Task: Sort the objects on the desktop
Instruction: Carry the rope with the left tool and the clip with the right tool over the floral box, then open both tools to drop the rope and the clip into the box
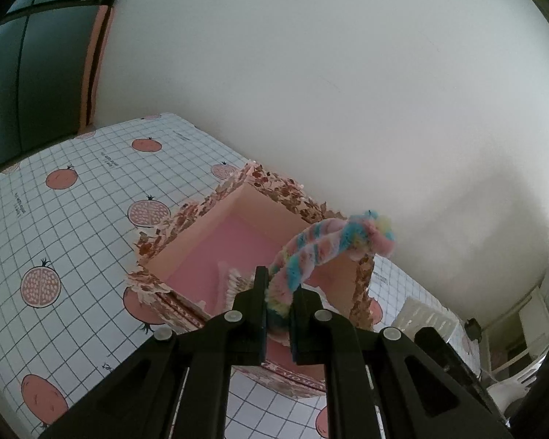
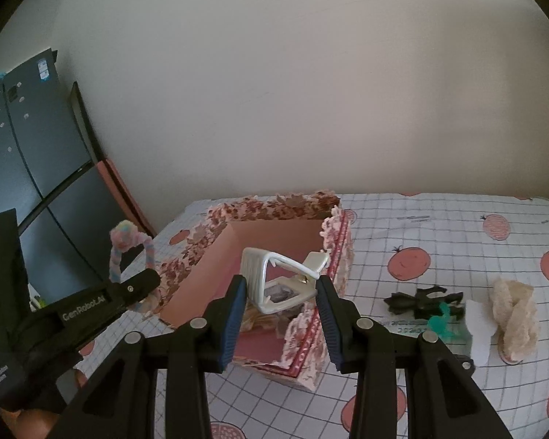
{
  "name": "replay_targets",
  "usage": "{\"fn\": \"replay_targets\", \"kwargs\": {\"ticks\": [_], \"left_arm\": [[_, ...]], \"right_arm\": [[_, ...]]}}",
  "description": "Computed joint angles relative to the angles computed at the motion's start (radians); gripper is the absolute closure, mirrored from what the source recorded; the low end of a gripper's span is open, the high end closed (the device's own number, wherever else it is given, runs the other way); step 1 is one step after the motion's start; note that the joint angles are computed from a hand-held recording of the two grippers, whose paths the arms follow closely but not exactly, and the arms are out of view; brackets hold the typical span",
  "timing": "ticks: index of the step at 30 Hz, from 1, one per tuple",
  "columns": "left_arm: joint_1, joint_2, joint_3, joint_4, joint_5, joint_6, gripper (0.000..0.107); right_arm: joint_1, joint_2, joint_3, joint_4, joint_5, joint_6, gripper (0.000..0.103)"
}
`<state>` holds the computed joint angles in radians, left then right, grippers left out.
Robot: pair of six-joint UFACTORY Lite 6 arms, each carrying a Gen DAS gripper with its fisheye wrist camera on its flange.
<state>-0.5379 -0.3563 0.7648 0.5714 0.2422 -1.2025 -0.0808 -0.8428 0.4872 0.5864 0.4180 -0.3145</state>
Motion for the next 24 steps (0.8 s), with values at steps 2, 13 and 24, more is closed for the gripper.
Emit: {"fn": "replay_targets", "kwargs": {"ticks": [2,13,24], "left_arm": [[0.010,-0.011,-0.008,-0.012,-0.006,0.013,0.098],[0.065,-0.034,-0.038,-0.109,-0.054,0.108,0.098],[0.074,-0.007,-0.050,-0.120,-0.110,0.119,0.098]], "right_arm": [[0.027,0.010,0.002,-0.027,-0.016,0.034,0.061],[0.117,0.049,0.000,-0.130,-0.071,0.156,0.061],[0.156,0.075,-0.006,-0.183,-0.094,0.217,0.061]]}}
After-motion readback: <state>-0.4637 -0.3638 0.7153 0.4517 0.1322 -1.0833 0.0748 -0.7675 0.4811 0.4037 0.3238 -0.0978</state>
